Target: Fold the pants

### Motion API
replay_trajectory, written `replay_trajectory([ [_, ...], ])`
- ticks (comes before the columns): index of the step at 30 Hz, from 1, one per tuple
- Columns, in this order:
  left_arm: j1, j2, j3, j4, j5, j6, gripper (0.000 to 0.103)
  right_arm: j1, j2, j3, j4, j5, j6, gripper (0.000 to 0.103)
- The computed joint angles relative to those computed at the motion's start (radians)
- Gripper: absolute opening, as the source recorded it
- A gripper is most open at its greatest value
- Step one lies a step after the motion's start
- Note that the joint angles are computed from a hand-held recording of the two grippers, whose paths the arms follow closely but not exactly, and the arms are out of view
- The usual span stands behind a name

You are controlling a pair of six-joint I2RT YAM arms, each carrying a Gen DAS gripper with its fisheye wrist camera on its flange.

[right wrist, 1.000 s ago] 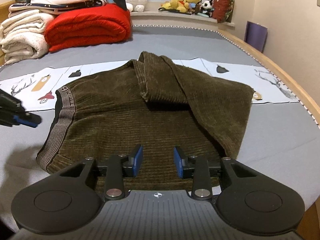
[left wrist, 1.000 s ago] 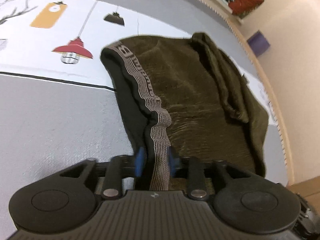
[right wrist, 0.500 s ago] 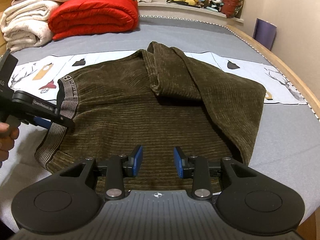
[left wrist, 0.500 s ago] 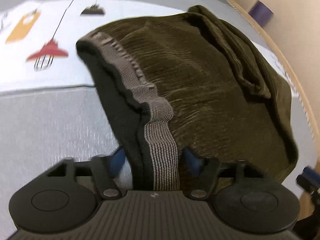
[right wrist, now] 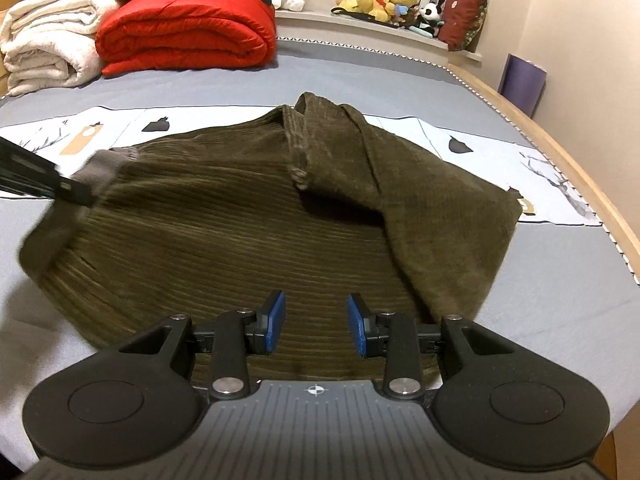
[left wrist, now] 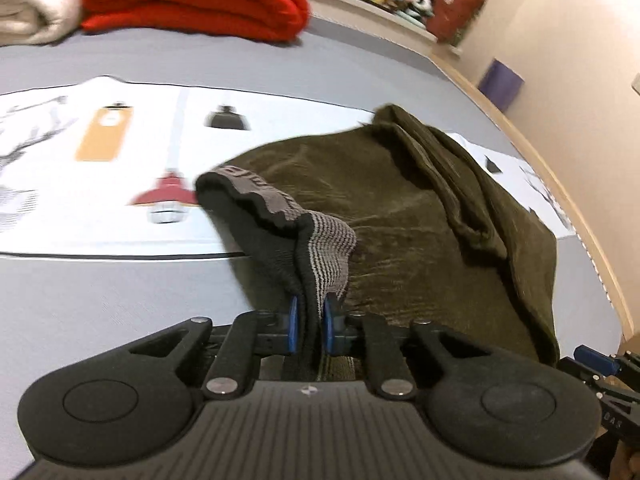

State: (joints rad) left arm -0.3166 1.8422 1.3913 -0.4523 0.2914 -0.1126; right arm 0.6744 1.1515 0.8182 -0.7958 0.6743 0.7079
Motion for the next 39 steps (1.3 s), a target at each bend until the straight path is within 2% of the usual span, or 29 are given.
replay_trajectory([
  [2,0.053,-0.028,-0.020,-0.030,0.009,0.028,0.008,0.011,0.011,0.007,-0.005,0.005,0.007,0.036],
  [4,0.111,-0.054,-0.038,-0.064,0.006,0.061,0.000,0.025,0.026,0.015,-0.008,0.011,0.013,0.036],
  [7,0.203,-0.087,-0.046,-0.120,-0.047,0.095,0.000,0.038,0.052,0.030,-0.006,0.009,0.021,0.036],
  [11,0.378,-0.046,0.019,-0.279,0.138,0.118,0.001,0.051,0.098,0.054,0.003,0.004,0.012,0.036],
  [13,0.413,-0.035,0.035,-0.315,0.183,0.135,0.004,0.053,0.129,0.067,0.008,0.007,0.005,0.036],
  [15,0.424,-0.022,0.052,-0.347,0.226,0.148,0.015,0.043,0.153,0.075,0.015,0.000,-0.001,0.036],
  [17,0.418,-0.016,0.056,-0.367,0.248,0.159,0.031,0.017,0.164,0.078,0.027,-0.026,-0.010,0.036],
  [18,0.401,-0.012,0.061,-0.368,0.246,0.155,0.034,0.000,0.173,0.085,0.031,-0.041,-0.021,0.037],
  [20,0.354,-0.014,0.048,-0.346,0.225,0.136,0.050,-0.040,0.191,0.097,0.039,-0.060,-0.060,0.039],
  [23,0.271,0.025,0.070,-0.306,0.179,0.093,0.065,-0.127,0.222,0.112,0.060,-0.085,-0.150,0.054],
  [25,0.221,0.066,0.103,-0.292,0.148,0.060,0.075,-0.190,0.258,0.123,0.072,-0.109,-0.225,0.059],
  [28,0.162,0.136,0.173,-0.295,0.092,0.012,0.079,-0.274,0.323,0.129,0.098,-0.152,-0.347,0.068],
  [32,0.118,0.239,0.277,-0.326,0.045,-0.042,0.080,-0.354,0.429,0.144,0.154,-0.181,-0.456,0.069],
  [35,0.097,0.309,0.343,-0.350,0.025,-0.059,0.080,-0.390,0.478,0.152,0.229,-0.157,-0.513,0.070],
  [37,0.082,0.334,0.367,-0.348,0.008,-0.061,0.080,-0.408,0.503,0.167,0.256,-0.131,-0.540,0.066],
  [38,0.075,0.338,0.373,-0.342,0.000,-0.060,0.080,-0.420,0.512,0.174,0.263,-0.125,-0.549,0.053],
  [39,0.069,0.341,0.378,-0.335,0.003,-0.057,0.078,-0.440,0.528,0.192,0.257,-0.124,-0.549,0.033],
])
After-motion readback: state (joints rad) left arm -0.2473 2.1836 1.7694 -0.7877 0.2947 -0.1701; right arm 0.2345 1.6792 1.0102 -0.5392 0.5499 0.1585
